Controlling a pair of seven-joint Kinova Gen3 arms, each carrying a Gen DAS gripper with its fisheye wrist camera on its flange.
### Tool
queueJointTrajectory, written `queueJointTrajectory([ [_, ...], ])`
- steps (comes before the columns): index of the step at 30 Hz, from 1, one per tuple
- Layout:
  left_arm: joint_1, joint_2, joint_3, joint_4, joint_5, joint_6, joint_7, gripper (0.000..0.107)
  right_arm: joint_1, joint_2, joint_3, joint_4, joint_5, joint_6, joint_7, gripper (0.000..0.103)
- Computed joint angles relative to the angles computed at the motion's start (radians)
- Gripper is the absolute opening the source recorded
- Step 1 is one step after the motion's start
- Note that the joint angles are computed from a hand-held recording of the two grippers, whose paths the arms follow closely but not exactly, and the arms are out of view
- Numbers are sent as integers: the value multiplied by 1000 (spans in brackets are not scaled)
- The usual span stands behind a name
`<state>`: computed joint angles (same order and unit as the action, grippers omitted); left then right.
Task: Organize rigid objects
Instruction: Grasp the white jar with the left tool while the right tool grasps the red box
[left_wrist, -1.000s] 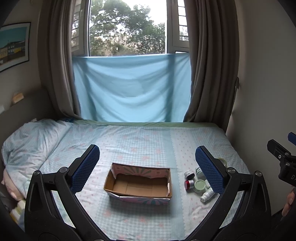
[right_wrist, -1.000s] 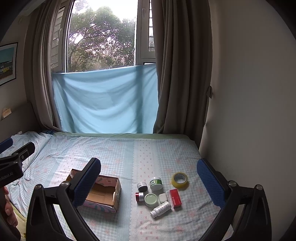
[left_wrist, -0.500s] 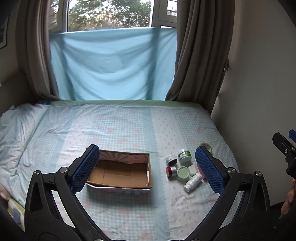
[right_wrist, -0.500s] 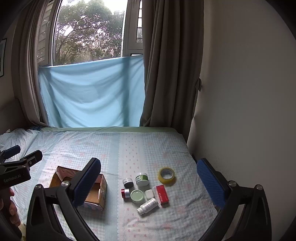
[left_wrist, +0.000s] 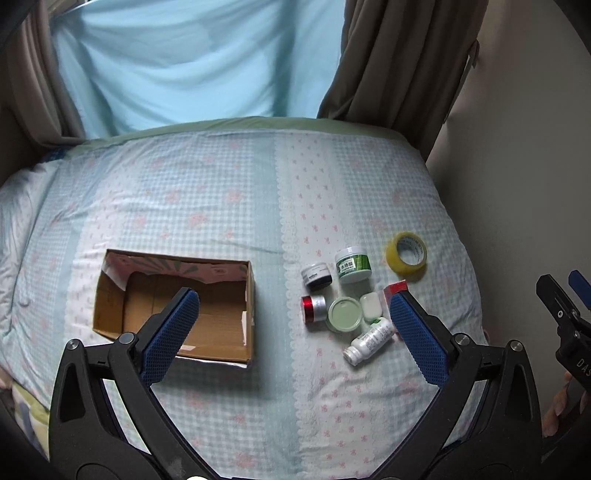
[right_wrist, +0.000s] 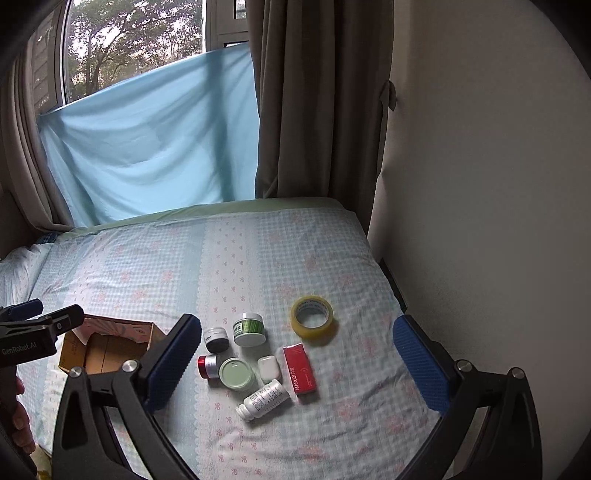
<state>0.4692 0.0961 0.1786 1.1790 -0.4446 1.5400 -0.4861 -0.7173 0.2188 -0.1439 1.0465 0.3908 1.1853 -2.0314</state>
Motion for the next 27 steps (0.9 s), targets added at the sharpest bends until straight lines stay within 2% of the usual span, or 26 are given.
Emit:
queueJointTrajectory([
  [8, -126, 155, -78, 42, 199, -173, -89, 102, 60, 186, 36, -77, -106, 23, 112, 103],
  [14, -201, 284, -115, 68, 325, -268, -143, 102, 71, 348, 71, -211, -169, 112, 180, 103],
  [20, -269, 406, -127, 96, 446, -331, -188, 100, 81, 498, 100, -348, -209, 234, 254, 103],
  [27, -292, 492, -140, 90, 482, -341, -215, 99, 93, 606, 116, -398, -253, 311, 258, 96],
])
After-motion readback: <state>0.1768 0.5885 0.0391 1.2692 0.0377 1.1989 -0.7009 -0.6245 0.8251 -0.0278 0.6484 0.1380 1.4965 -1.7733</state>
